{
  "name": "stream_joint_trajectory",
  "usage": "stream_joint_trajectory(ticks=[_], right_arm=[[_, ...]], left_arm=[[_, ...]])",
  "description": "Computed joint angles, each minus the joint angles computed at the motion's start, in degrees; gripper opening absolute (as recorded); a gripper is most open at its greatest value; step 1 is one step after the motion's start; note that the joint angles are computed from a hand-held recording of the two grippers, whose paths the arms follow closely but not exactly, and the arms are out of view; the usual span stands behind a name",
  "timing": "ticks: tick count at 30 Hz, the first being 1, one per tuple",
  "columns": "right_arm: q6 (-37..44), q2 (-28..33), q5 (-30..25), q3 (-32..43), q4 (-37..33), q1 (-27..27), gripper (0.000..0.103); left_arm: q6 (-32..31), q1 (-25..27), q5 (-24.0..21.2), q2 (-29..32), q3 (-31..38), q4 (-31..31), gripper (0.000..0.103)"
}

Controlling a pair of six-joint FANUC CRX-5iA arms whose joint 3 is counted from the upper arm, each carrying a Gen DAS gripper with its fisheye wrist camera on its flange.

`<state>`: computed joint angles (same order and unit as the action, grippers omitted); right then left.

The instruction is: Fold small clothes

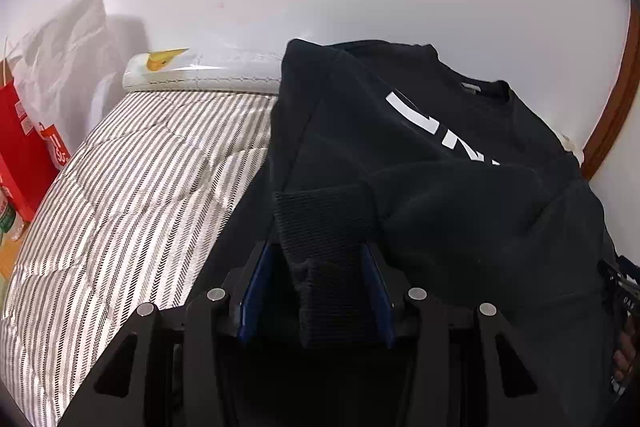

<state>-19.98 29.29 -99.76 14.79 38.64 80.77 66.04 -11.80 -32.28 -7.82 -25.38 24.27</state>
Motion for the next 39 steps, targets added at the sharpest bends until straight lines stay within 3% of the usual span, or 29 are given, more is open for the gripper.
stream_joint_trajectory(ticks=[5,8,11,15,19,25,31,37,39], right_arm=[[1.49,1.48,-1.64,1.71,1.55,0.84,0.083],[1.23,1.23,-0.88,1.80,2.23,1.63,0.083],[-0.33,0.40,-0.85,2.42,1.89,3.23,0.083],[-3.27,-0.97,-2.26,2.05,1.69,6.29,0.083],[-8.82,-2.44,-4.58,0.65,-0.68,10.33,0.082],[-15.36,-3.27,-7.49,-0.34,-5.48,15.51,0.073],[-19.43,-2.06,-8.76,1.21,-8.83,20.03,0.069],[-24.00,-1.57,-6.58,0.55,-9.89,23.70,0.064],[-26.14,-1.99,-4.72,-0.80,-9.33,24.81,0.053]], left_arm=[[2.73,0.26,-0.30,-1.61,0.04,-3.08,0.046],[4.57,0.98,-2.68,-3.59,0.07,-4.56,0.050],[1.24,2.91,-3.87,-7.68,-2.89,-2.08,0.065],[-2.89,6.66,-6.95,-13.50,-6.52,-0.06,0.065],[-8.27,12.76,-12.55,-18.99,-10.85,5.35,0.065],[-12.87,18.69,-18.16,-26.26,-15.48,6.11,0.065],[-20.41,26.94,-28.92,-33.19,-19.57,9.22,0.065],[-25.65,33.18,-37.32,-38.05,-22.15,9.74,0.065],[-27.62,35.74,-40.67,-39.29,-23.10,10.72,0.065]])
